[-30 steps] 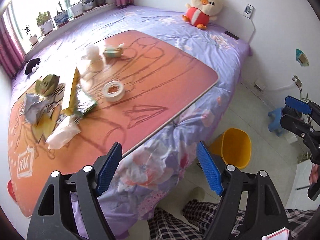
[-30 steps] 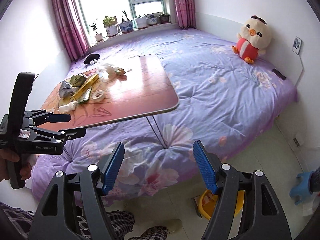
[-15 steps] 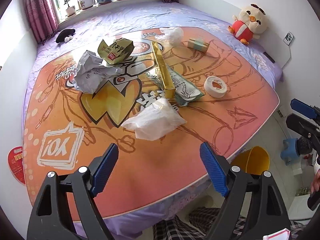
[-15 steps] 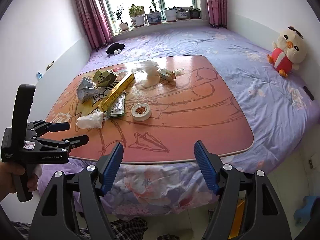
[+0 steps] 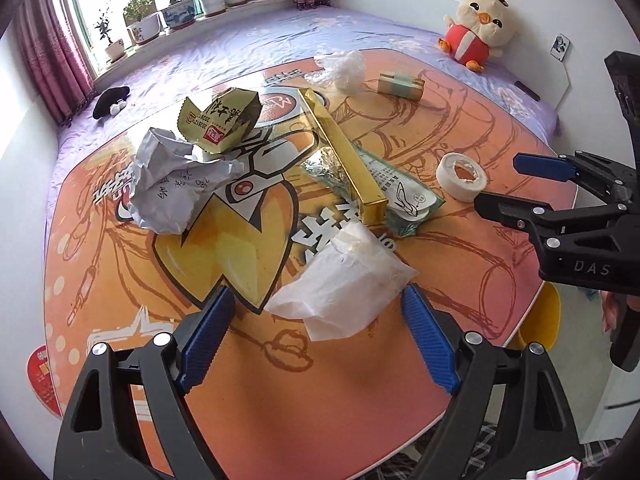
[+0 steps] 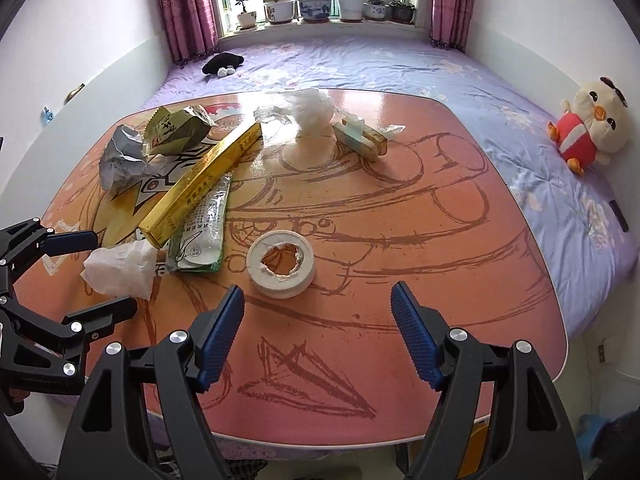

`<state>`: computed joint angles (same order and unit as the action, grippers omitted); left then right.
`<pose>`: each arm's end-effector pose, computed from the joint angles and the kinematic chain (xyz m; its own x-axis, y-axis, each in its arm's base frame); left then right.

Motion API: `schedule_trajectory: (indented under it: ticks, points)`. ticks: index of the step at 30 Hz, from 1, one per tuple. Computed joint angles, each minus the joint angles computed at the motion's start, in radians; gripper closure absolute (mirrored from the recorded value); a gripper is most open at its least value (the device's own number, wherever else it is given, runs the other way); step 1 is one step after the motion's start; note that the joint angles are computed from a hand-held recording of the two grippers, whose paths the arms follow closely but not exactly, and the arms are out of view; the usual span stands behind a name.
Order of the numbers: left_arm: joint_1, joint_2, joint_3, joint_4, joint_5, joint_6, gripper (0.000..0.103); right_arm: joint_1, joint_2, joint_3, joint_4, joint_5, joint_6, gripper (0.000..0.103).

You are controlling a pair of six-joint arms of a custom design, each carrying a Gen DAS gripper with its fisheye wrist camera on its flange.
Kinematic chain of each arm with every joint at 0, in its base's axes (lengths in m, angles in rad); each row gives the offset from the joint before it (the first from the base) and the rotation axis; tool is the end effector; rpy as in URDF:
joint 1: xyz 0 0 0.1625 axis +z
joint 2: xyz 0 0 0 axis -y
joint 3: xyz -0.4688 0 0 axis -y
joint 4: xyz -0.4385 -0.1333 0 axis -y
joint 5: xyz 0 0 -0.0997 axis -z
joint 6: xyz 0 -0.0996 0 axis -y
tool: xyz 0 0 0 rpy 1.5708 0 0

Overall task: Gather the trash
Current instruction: 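Grasp the white tape roll with the right gripper while the left gripper grasps the tissue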

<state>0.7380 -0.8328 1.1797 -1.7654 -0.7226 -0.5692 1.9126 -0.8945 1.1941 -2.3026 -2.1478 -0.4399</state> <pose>-0.4640 -0.7031 0.2800 -0.6980 0.1182 -0.7063 0.4215 0.8651 -0.2718 0.3552 -0.7630 0.3647 -0.6541 -0.4237 0.6266 -0.6443 0.7461 -0.1681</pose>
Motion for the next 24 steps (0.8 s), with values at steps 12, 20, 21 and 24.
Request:
schedule_trajectory:
  ticks: [12, 20, 21, 24]
  points:
    - [0.019, 0.008, -0.019, -0.069, -0.017, 0.13, 0.034, 0.0, 0.04, -0.034, -0.017, 0.013, 0.04, 0.043]
    - [0.022, 0.009, -0.032, -0.057, -0.018, 0.147, 0.073, 0.0, 0.046, -0.06, 0.022, 0.037, 0.086, 0.063]
    - [0.023, 0.008, -0.034, -0.056, -0.019, 0.15, 0.079, 0.0, 0.046, -0.059, 0.021, 0.038, 0.085, 0.063]
    - [0.028, 0.006, -0.04, -0.047, -0.023, 0.15, 0.09, -0.001, 0.048, -0.067, 0.031, 0.043, 0.091, 0.063]
